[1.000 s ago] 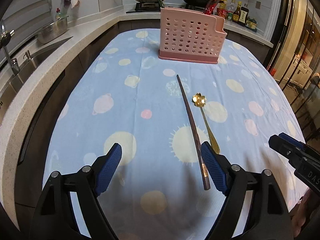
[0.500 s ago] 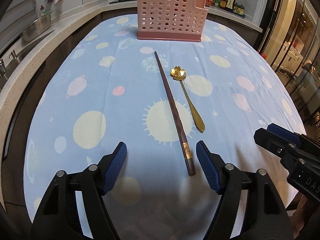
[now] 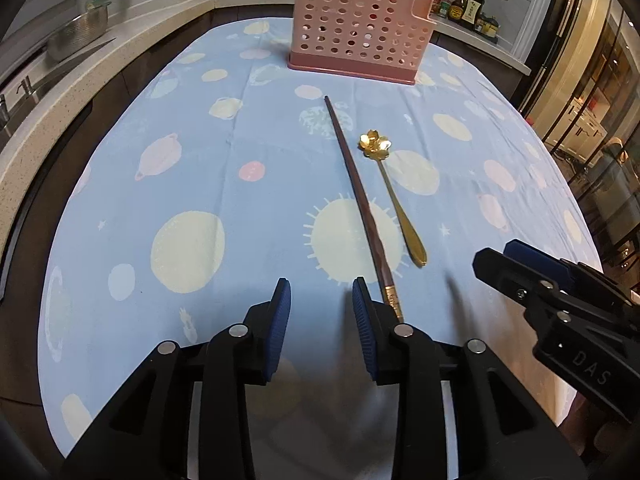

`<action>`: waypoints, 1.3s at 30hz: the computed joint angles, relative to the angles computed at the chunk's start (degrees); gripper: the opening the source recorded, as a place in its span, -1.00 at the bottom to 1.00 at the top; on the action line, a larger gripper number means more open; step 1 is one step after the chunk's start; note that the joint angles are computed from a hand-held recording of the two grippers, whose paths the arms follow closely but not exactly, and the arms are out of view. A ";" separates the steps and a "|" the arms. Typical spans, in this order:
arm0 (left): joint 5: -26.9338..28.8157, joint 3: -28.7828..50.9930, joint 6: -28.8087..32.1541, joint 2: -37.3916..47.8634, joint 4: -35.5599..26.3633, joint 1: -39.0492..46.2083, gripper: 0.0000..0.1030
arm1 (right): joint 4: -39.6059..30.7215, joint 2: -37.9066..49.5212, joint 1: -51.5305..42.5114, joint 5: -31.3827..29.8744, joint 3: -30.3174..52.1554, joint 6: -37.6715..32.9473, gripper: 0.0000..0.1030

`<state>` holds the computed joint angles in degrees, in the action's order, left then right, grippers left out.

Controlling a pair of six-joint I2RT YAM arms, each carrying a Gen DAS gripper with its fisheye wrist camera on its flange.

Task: Organize utensils
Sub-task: 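Grasp the dark brown chopstick with the left gripper while the right gripper grasps the gold spoon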

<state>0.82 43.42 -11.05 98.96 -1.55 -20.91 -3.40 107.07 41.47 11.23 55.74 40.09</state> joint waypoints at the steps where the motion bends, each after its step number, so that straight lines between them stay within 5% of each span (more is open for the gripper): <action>1: -0.18 0.00 -0.07 -0.10 0.31 -0.61 -0.10 | 0.00 -0.12 -0.05 0.13 -0.10 0.01 -0.20; 2: -0.24 0.00 -0.02 -0.11 0.67 -1.28 0.02 | -0.01 -0.20 -0.15 0.16 -0.25 0.03 -0.20; 7: -0.35 1.35 0.13 3.28 1.32 -2.38 -0.02 | 0.28 -0.21 -1.18 -0.67 -1.24 1.21 -0.20; 9: -2.16 0.72 0.83 3.01 2.17 -2.76 -0.18 | 0.20 0.02 -1.16 -0.69 -1.05 1.06 -0.20; 13: -1.33 0.16 1.32 2.57 2.38 -0.05 -0.83 | -0.17 1.73 -0.89 -1.52 0.99 0.17 -0.20; 28: -0.13 -1.36 1.87 1.82 3.52 2.43 -0.86 | -2.46 12.42 0.17 -2.02 13.26 -4.20 -0.78; 39: 1.04 -1.24 1.26 1.31 2.29 2.75 -0.86 | -0.26 8.81 0.97 -0.46 7.92 -3.95 -0.81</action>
